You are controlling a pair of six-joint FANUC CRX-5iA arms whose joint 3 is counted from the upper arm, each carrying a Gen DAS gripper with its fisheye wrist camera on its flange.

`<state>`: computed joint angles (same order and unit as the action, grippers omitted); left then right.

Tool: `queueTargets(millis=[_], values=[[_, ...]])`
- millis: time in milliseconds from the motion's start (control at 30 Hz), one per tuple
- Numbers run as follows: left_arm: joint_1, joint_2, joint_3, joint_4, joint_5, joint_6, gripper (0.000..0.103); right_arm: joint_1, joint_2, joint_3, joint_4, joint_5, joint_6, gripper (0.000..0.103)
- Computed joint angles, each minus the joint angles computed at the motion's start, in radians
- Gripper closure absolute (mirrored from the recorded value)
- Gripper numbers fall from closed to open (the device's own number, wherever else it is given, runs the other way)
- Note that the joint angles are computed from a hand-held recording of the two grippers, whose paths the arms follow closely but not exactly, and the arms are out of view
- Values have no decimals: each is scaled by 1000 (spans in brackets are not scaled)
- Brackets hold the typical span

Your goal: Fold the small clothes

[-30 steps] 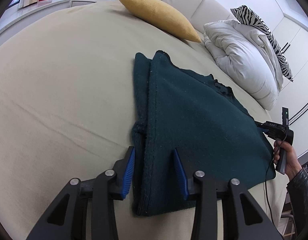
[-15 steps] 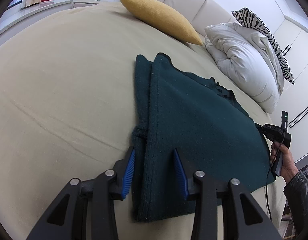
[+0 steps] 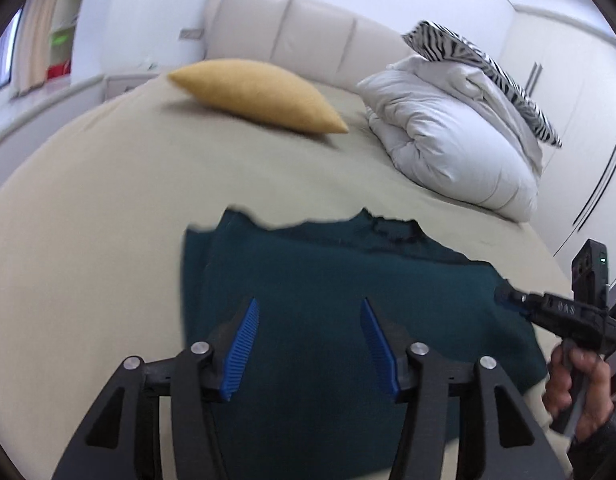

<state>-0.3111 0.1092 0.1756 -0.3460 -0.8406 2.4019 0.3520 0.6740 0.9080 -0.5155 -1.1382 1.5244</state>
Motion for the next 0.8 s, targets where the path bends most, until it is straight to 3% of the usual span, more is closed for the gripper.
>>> queueTargets(millis=[67,133,233,333,433,500,567,633,700,733,800], values=[[33,83,78,38,17,-82,47,19,27,23,-13,-9,-15,80],[89,145,101,155,39,-177,47,16,106,136,-44,-65,-42,80],[153,195,96,211,0,-174,51,-6,180,219,-33,-89,-110,84],[224,111,-110,372,214,-266,74,-102,170,143,-223,-12,-110,87],[262,74,-211,489,301,-334,94,-177,127,31,-297,122,-106,93],[272,67,-239,532,325,-352,95,-195,95,-27,-285,184,-130,95],[266,73,-213,497,297,-327,95,-186,48,-104,-187,279,-202,87],[264,58,-219,475,289,-299,95,-174,5,-179,-86,353,-304,87],[244,31,-193,365,228,-194,96,-170,-53,-248,-27,371,-342,84],[216,13,-163,277,171,-124,92,-175,-88,-280,-46,373,-294,84],[171,-34,-173,203,166,-62,74,-184,-171,-345,-158,355,-133,84]])
